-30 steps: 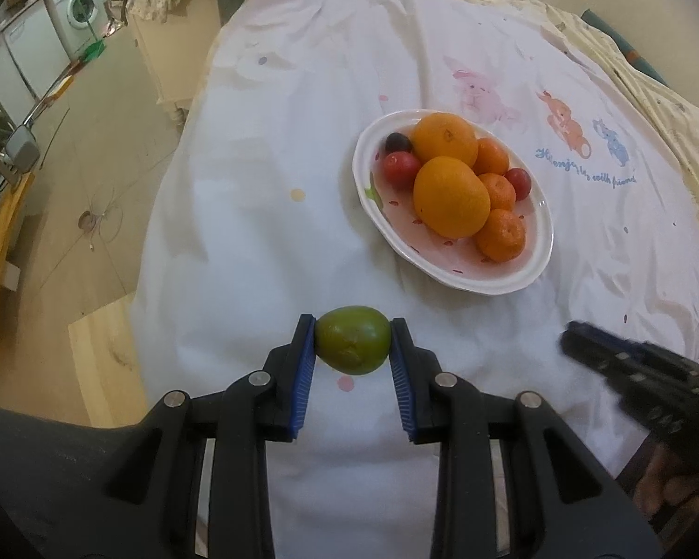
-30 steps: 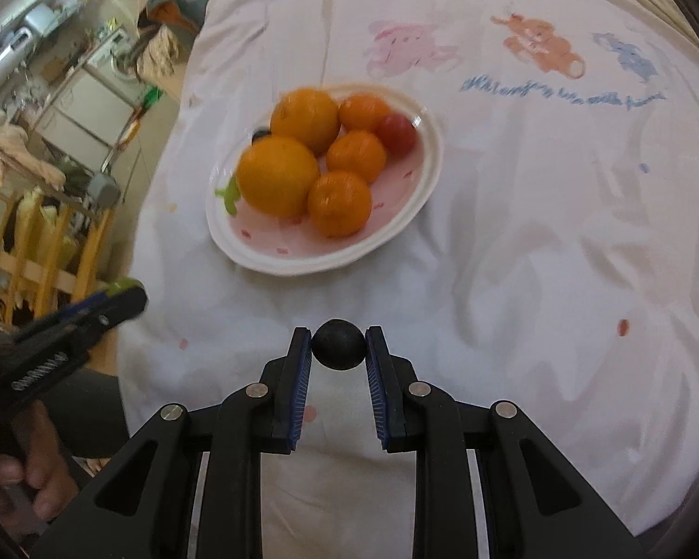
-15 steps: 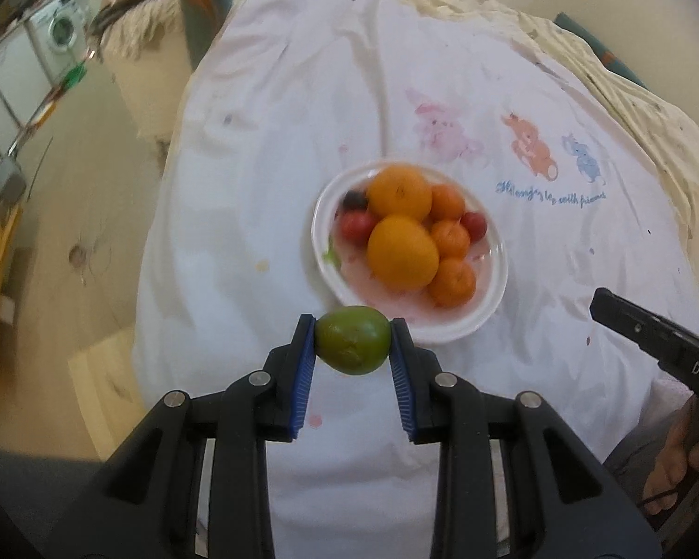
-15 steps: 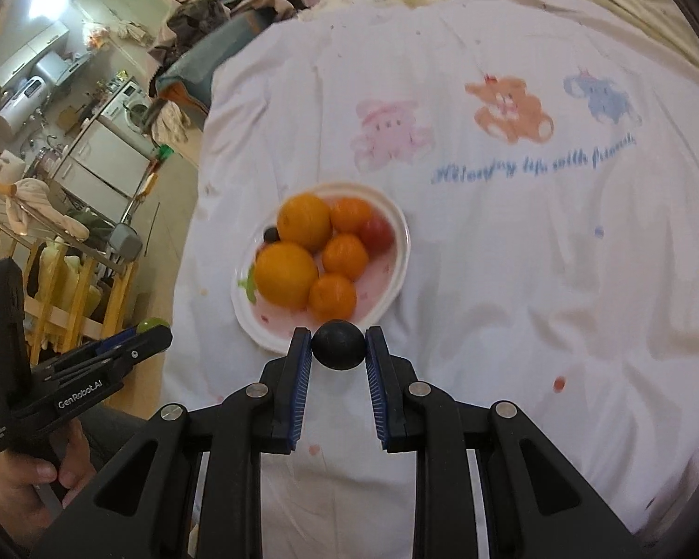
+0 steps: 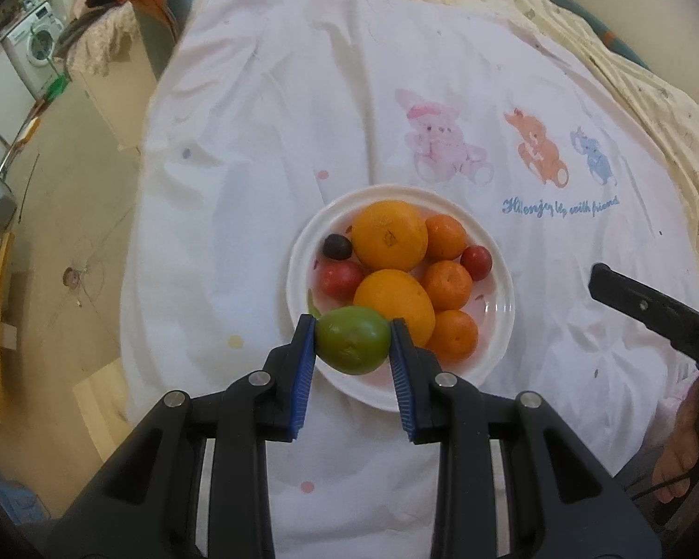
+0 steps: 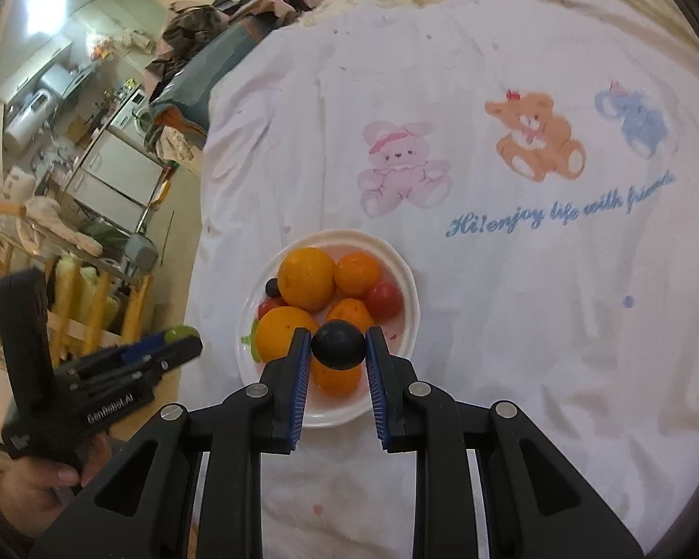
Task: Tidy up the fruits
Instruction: 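Carry the green and black grapes over the pink plate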
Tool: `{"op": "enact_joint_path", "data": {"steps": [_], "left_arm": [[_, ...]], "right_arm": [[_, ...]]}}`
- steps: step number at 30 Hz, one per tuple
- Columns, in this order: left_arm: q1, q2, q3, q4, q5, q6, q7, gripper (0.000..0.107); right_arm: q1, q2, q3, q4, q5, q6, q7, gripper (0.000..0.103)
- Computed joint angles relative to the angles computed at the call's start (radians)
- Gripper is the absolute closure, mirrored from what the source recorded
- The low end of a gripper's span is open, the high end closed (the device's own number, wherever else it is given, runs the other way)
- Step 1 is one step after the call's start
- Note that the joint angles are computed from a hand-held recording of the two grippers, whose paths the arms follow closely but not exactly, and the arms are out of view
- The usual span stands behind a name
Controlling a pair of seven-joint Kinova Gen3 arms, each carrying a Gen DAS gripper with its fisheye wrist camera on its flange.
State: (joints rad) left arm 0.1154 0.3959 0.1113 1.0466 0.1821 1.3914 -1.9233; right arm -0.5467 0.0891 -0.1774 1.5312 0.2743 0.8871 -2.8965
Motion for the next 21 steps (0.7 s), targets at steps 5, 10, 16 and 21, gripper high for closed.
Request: {"op": "enact_joint_path", "data": {"steps": [5, 10, 16, 21], "left_arm": [[0.016, 0.019, -0.001, 0.042, -0.018, 0.0, -0.002, 0.08], [0.021, 0.039, -0.006, 0.057, -0.037, 0.022, 0.009, 0.08], [0.037, 0.034, 0.001, 0.083, -0.049, 0.0, -0.006, 0.08], [0.054, 0.041, 0.004, 0.09, -0.063, 0.022, -0.014, 0.08]], "right_arm": [[0.05, 0.029, 0.014, 0.07, -0.125, -0.1, 0.055, 0.078], [0.05, 0.072, 0.025, 0.053, -0.156, -0.103, 0.107, 0.078], [0.041, 0.106, 0.038, 0.031, -0.18, -0.1, 0.14, 0.078], [0.033, 0.144, 0.044, -0.003, -0.189, -0.065, 0.173, 0.078]]}}
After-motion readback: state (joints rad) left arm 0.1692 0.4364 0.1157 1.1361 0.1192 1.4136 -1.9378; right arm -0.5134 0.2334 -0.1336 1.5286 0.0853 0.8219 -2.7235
